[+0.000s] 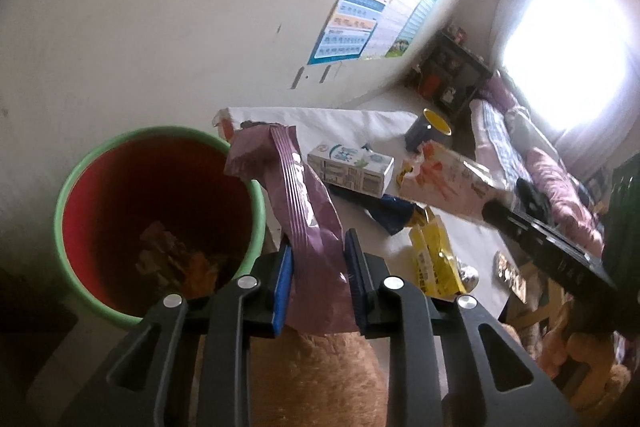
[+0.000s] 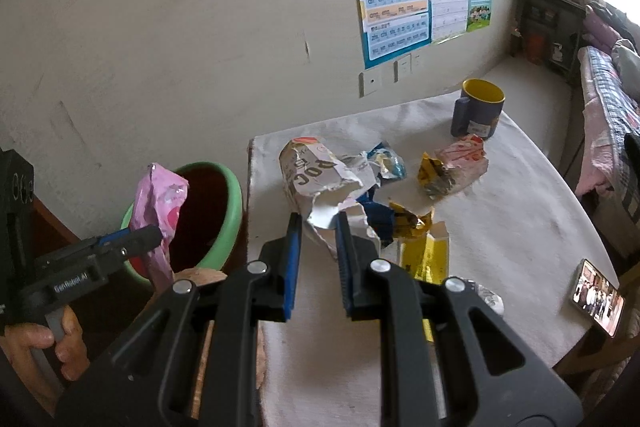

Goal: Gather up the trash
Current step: 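Carry the pink paper and white wrapper over the bucket with both tools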

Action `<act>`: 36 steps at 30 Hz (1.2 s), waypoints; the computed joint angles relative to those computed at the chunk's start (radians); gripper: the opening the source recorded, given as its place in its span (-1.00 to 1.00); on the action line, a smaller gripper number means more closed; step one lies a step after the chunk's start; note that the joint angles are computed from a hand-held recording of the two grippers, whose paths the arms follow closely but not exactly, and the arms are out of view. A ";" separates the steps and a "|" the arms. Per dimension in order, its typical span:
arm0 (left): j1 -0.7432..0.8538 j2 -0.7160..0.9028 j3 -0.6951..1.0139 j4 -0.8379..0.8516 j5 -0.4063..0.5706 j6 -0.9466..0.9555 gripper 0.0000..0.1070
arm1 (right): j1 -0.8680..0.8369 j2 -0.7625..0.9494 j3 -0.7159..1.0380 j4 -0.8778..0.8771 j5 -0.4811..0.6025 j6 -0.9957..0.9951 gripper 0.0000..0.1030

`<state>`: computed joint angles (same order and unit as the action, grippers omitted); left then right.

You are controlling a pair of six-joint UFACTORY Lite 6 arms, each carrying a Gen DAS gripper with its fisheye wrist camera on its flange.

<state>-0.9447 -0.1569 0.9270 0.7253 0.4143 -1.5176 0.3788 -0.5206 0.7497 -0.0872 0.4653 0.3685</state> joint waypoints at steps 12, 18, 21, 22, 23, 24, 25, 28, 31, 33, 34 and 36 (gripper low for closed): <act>0.129 -0.128 -0.114 -0.012 0.070 0.034 -0.59 | 0.143 0.133 0.083 -0.069 -0.034 0.107 -0.65; 0.167 -0.131 -0.134 -0.025 0.075 0.061 -0.59 | 0.203 0.233 0.140 -0.031 -0.061 0.093 -0.65; 0.191 -0.128 -0.148 -0.042 0.066 0.078 -0.59 | 0.220 0.297 0.193 0.028 -0.079 0.042 -0.65; 0.199 -0.130 -0.155 -0.050 0.061 0.085 -0.59 | 0.227 0.321 0.213 0.033 -0.083 0.034 -0.65; 0.211 -0.132 -0.163 -0.059 0.055 0.095 -0.59 | 0.239 0.344 0.233 0.024 -0.086 0.042 -0.65; 0.217 -0.132 -0.166 -0.062 0.051 0.099 -0.59 | 0.247 0.367 0.252 0.024 -0.090 0.039 -0.65; 0.227 -0.131 -0.170 -0.066 0.046 0.106 -0.59 | 0.254 0.388 0.271 0.027 -0.093 0.035 -0.65; 0.249 -0.121 -0.169 -0.070 0.037 0.124 -0.59 | 0.273 0.446 0.321 0.021 -0.099 0.037 -0.65; 0.268 -0.105 -0.167 -0.065 0.022 0.134 -0.59 | 0.283 0.490 0.352 0.029 -0.102 0.028 -0.65; 0.284 -0.103 -0.175 -0.078 0.003 0.148 -0.59 | 0.286 0.519 0.374 0.046 -0.100 0.014 -0.65; 0.290 -0.102 -0.179 -0.083 -0.005 0.154 -0.59 | 0.286 0.531 0.382 0.054 -0.100 0.008 -0.65; 0.307 -0.100 -0.189 -0.094 -0.024 0.169 -0.59 | 0.283 0.554 0.395 0.082 -0.103 -0.017 -0.65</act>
<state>-0.6380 -0.2573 0.7377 0.6310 0.3901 -1.3486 0.6616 0.0332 1.1451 -0.0056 0.3626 0.3516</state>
